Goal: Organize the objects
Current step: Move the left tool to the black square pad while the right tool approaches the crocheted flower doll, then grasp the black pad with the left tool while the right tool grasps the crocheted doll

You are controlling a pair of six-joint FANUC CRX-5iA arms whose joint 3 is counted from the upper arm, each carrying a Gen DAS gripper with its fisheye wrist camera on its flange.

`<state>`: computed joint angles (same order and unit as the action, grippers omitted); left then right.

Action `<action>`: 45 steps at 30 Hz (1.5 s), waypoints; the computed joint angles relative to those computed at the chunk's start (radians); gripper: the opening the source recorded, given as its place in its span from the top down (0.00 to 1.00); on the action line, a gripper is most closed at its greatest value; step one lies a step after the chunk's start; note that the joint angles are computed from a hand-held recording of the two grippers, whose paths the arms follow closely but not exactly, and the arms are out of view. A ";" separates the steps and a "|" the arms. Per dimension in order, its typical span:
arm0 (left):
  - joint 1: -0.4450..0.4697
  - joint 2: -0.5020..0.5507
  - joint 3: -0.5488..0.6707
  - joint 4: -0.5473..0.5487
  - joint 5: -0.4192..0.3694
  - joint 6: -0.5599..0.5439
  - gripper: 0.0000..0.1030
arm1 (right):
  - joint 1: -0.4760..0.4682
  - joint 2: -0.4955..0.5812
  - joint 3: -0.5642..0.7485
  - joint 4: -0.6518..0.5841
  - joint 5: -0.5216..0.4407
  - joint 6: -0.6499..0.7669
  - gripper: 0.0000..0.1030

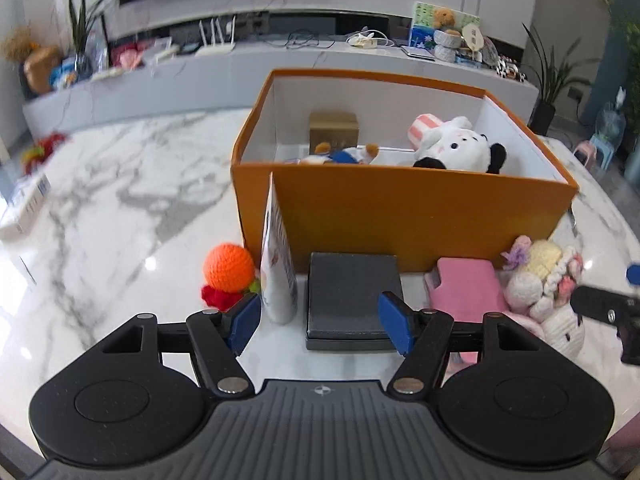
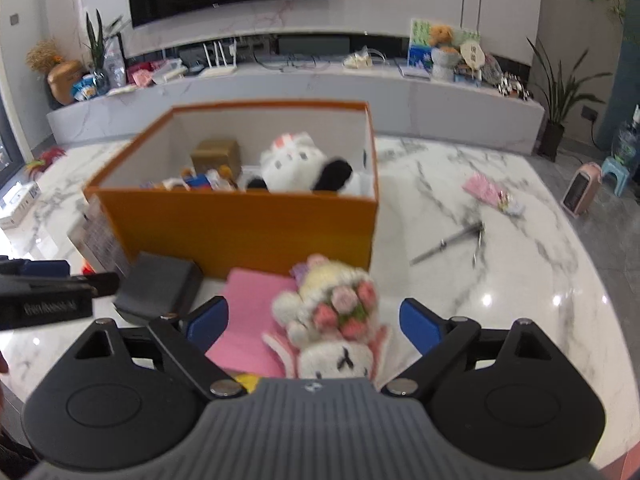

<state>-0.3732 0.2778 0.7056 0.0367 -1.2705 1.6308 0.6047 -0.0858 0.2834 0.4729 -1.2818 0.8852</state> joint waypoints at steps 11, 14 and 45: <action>-0.005 0.088 0.059 0.038 -0.031 0.016 0.25 | -0.068 -0.026 0.005 -0.114 0.051 -0.010 0.09; -0.021 0.124 0.095 0.021 -0.046 0.022 0.23 | -0.081 -0.030 0.000 -0.132 0.049 -0.003 0.09; -0.079 0.161 0.142 -0.089 -0.118 0.063 0.13 | -0.143 0.029 -0.041 -0.154 0.086 -0.011 0.07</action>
<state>-0.4527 0.4388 0.8473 -0.0524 -1.3888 1.6935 0.4618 -0.0571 0.2422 0.3187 -1.1955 0.8739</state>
